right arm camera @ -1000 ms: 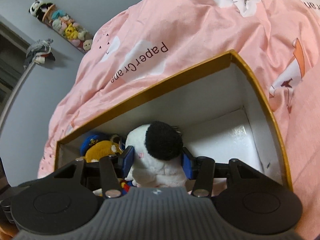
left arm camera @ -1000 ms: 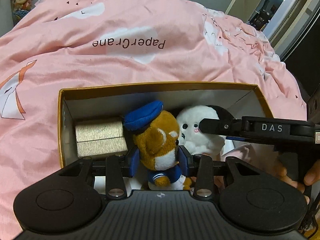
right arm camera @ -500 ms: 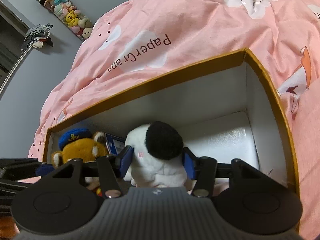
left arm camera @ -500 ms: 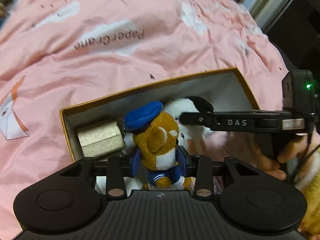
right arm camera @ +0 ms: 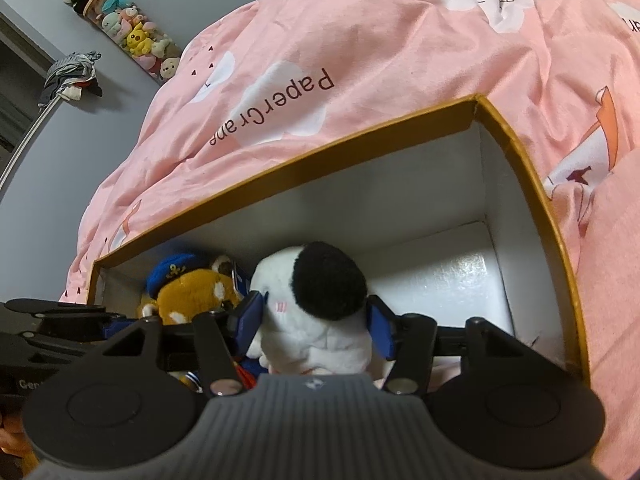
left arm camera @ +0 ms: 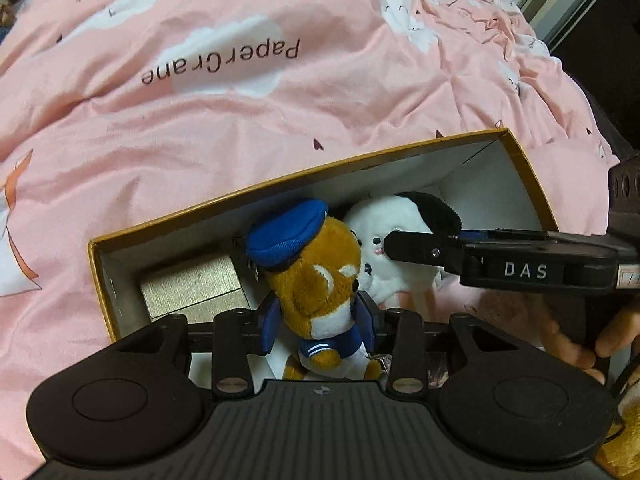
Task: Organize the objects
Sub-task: 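Lower both plushes into the box and open both grippers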
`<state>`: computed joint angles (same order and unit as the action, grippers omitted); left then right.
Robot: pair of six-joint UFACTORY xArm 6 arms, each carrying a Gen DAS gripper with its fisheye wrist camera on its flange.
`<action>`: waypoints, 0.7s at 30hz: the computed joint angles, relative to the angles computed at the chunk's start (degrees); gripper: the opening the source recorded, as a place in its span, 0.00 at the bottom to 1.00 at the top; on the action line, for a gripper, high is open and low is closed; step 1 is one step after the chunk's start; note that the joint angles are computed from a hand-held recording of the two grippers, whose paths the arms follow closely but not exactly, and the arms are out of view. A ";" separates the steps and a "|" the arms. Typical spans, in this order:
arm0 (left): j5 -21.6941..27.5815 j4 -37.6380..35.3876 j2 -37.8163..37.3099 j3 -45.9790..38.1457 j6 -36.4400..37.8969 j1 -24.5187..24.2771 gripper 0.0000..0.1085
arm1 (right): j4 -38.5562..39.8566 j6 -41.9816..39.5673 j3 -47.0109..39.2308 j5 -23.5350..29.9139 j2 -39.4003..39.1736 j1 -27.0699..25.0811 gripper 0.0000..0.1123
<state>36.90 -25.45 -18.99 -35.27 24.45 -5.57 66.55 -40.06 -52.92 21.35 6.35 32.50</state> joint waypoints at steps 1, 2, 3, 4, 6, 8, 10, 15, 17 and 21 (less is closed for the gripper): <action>-1.64 -0.16 -0.94 1.27 0.24 -0.42 0.46 | -0.13 0.04 0.07 0.18 -0.11 -0.09 0.54; -3.62 -0.74 -2.19 2.93 0.87 -0.81 0.47 | -0.18 -0.10 0.09 0.26 -0.18 -0.15 0.54; -5.79 -1.47 -3.57 4.79 1.41 -1.26 0.47 | -0.28 -0.14 0.25 0.13 -0.34 -0.13 0.54; -8.04 -1.83 -4.76 6.54 1.32 -1.80 0.51 | -0.29 -0.35 0.35 0.03 -0.45 -0.09 0.54; -12.30 -0.80 -6.99 10.17 -0.36 -3.20 0.53 | -0.26 -0.87 0.62 -0.30 -0.68 0.06 0.54; -17.06 -1.03 -7.94 12.91 -1.48 -4.83 0.53 | -0.40 -1.07 0.79 -0.82 -0.84 0.35 0.54; -20.95 -3.71 -7.94 14.59 -1.41 -6.03 0.47 | -0.58 -1.08 1.02 -0.84 -1.05 0.39 0.54; -20.72 -6.42 -11.24 16.00 -1.80 -5.62 0.40 | 0.10 -1.96 1.66 -0.58 -1.89 0.08 0.54; -17.89 -3.52 -14.91 16.56 -3.56 -4.48 0.39 | 0.59 -2.26 1.70 -0.61 -1.94 0.03 0.54; -7.53 1.67 -23.64 15.95 -5.34 -1.76 0.39 | 1.22 -2.70 1.73 -0.57 -2.09 0.12 0.54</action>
<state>29.37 -23.79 -42.62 -19.32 19.12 -7.33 67.77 -42.76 -51.20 20.78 4.26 32.63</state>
